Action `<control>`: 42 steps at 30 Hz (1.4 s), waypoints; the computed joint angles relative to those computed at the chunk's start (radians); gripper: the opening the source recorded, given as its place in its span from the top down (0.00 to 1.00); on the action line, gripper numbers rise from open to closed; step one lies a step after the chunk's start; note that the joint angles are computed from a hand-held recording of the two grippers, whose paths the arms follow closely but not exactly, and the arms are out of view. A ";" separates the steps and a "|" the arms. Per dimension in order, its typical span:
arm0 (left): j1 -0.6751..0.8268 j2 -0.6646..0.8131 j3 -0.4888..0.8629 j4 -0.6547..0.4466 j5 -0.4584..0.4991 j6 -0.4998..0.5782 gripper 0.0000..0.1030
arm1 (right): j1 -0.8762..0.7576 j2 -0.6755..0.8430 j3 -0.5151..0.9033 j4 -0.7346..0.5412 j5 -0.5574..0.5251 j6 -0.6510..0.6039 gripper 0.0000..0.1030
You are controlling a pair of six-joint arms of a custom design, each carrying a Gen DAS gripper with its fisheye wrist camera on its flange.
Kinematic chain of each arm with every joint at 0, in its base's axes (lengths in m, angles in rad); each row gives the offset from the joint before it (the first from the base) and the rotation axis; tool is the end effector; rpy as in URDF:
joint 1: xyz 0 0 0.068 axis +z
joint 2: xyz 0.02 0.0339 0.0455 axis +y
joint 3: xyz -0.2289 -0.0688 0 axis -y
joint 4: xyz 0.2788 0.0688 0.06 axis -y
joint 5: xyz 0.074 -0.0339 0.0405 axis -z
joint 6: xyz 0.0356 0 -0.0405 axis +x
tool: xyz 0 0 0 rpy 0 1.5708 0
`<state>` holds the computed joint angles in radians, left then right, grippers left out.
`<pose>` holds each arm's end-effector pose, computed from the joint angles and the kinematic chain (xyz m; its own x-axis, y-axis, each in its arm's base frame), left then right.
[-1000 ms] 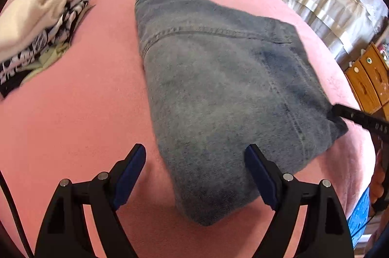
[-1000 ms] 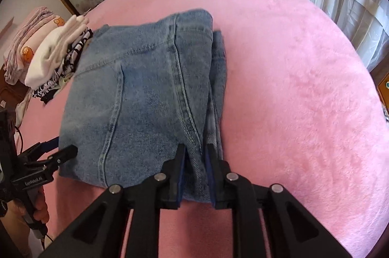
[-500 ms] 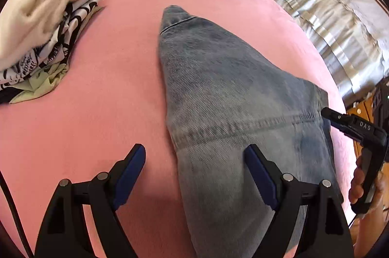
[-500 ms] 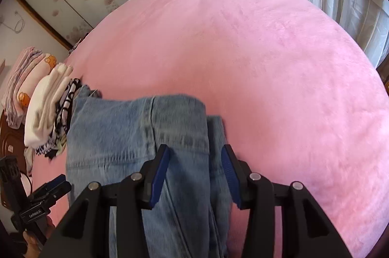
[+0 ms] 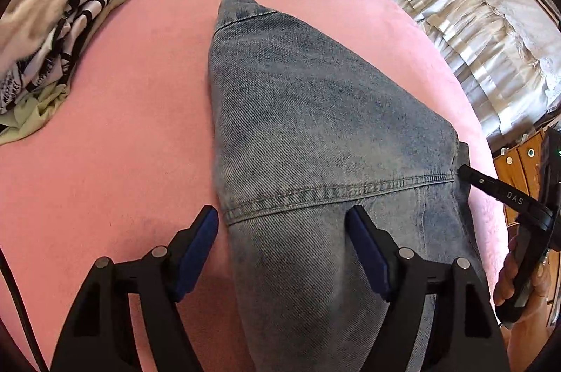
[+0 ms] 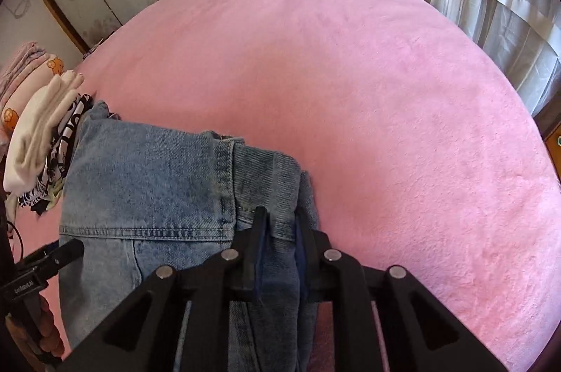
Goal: Fold large clothes
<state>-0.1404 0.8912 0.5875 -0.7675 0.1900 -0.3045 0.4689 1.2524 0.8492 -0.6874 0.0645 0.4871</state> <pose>0.2093 -0.0364 0.1698 -0.8972 -0.1705 -0.4073 -0.0440 0.9524 -0.3018 0.2499 0.1240 0.1796 -0.8978 0.0688 -0.4350 -0.0047 0.9862 0.1657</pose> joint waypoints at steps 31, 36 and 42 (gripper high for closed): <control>-0.156 -0.050 -0.015 0.009 -0.192 -0.054 0.27 | 0.127 0.023 0.024 -0.041 0.105 0.009 0.97; -0.169 -0.083 0.013 -0.075 -0.233 -0.085 0.27 | 0.139 -0.055 0.002 -0.107 0.102 0.031 0.94; -0.201 -0.238 0.019 -0.209 -0.253 -0.129 0.27 | 0.221 -0.219 -0.031 -0.204 0.139 0.107 0.81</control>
<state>-0.3414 0.6530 0.6067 -0.9769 -0.0633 -0.4340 0.6895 1.0337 0.8185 -0.8915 0.2038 0.5941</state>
